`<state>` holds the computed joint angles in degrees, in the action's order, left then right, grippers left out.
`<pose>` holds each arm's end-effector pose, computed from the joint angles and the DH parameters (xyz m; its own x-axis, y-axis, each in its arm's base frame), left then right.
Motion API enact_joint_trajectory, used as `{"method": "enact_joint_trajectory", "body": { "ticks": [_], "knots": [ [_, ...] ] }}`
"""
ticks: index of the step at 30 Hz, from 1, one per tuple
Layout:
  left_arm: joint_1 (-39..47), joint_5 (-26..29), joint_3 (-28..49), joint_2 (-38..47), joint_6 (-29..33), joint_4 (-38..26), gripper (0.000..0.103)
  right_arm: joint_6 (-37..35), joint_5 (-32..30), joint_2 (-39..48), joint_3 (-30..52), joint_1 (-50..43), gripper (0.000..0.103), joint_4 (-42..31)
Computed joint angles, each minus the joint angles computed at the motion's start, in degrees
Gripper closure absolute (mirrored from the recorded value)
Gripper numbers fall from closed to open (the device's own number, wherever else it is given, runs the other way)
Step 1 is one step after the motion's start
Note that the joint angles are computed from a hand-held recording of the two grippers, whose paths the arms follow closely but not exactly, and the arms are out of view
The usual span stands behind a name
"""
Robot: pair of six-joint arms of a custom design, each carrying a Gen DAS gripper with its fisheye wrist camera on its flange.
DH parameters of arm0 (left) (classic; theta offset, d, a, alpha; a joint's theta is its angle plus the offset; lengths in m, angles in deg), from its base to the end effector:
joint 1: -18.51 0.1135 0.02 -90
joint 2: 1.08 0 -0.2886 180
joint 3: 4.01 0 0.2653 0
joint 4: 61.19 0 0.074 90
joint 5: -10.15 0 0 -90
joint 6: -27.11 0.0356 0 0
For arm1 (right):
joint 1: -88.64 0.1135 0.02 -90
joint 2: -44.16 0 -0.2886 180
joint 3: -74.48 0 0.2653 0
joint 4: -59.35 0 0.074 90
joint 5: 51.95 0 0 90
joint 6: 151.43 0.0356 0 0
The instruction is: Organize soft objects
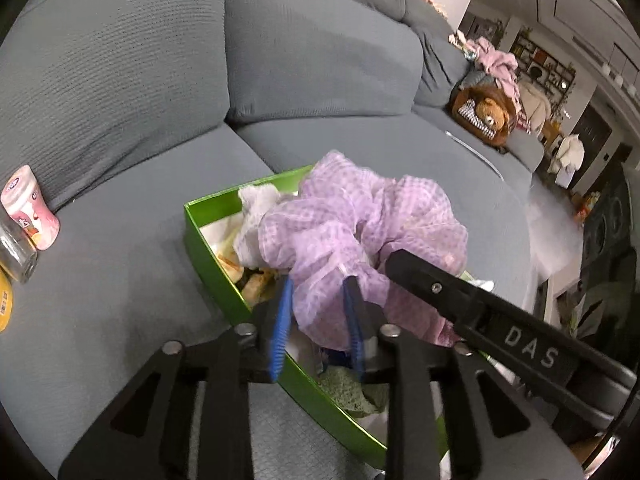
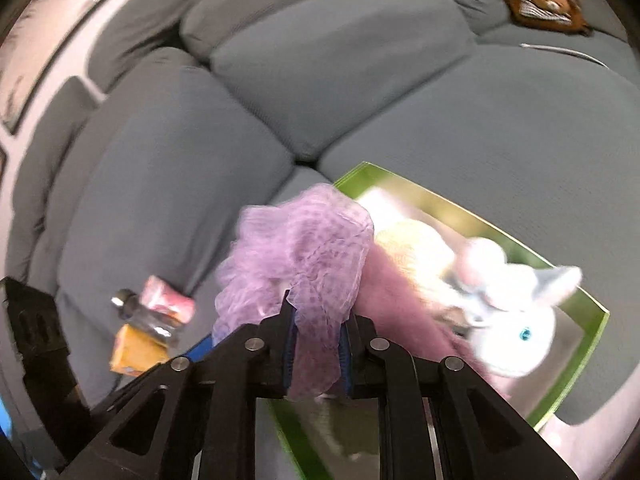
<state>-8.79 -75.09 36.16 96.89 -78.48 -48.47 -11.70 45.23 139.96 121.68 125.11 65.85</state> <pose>0.2463 -0.1304 0.0973 -0.7429 0.0820 -0.6643 0.3213 0.9144 -0.2464 0.2485 0.1781 0.1283 -0.7416 0.3932 -0.5435 0.0784 0.8554 0.5120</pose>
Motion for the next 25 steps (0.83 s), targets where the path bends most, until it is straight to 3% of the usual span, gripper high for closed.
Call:
{"method": "enact_joint_trajectory", "body": {
  "ticks": [2, 4, 8, 16, 25],
  "knots": [
    [-0.6, -1.0, 0.4, 0.2, 0.4, -1.0, 0.057, 1.3, 1.1, -0.4, 0.9, -0.3, 0.053, -4.0],
    [-1.0, -1.2, 0.4, -0.2, 0.2, -1.9, 0.030, 1.5, 3.3, -2.1, -0.2, 0.1, 0.037, -4.9],
    [-1.4, -0.9, -0.2, -3.4, -0.1, -4.2, 0.020, 1.1, 8.2, -6.7, -2.1, 1.8, 0.020, -7.8],
    [-3.5, -2.3, -2.8, -11.2, -1.5, -8.8, 0.012, 2.0, 17.9, -14.3, -2.3, 6.9, 0.012, -15.8],
    [-4.3, -2.4, -4.8, -15.3, -2.4, -10.5, 0.010, 5.2, 23.0, -16.7, -2.6, 9.6, 0.011, -19.8]
  ]
}}
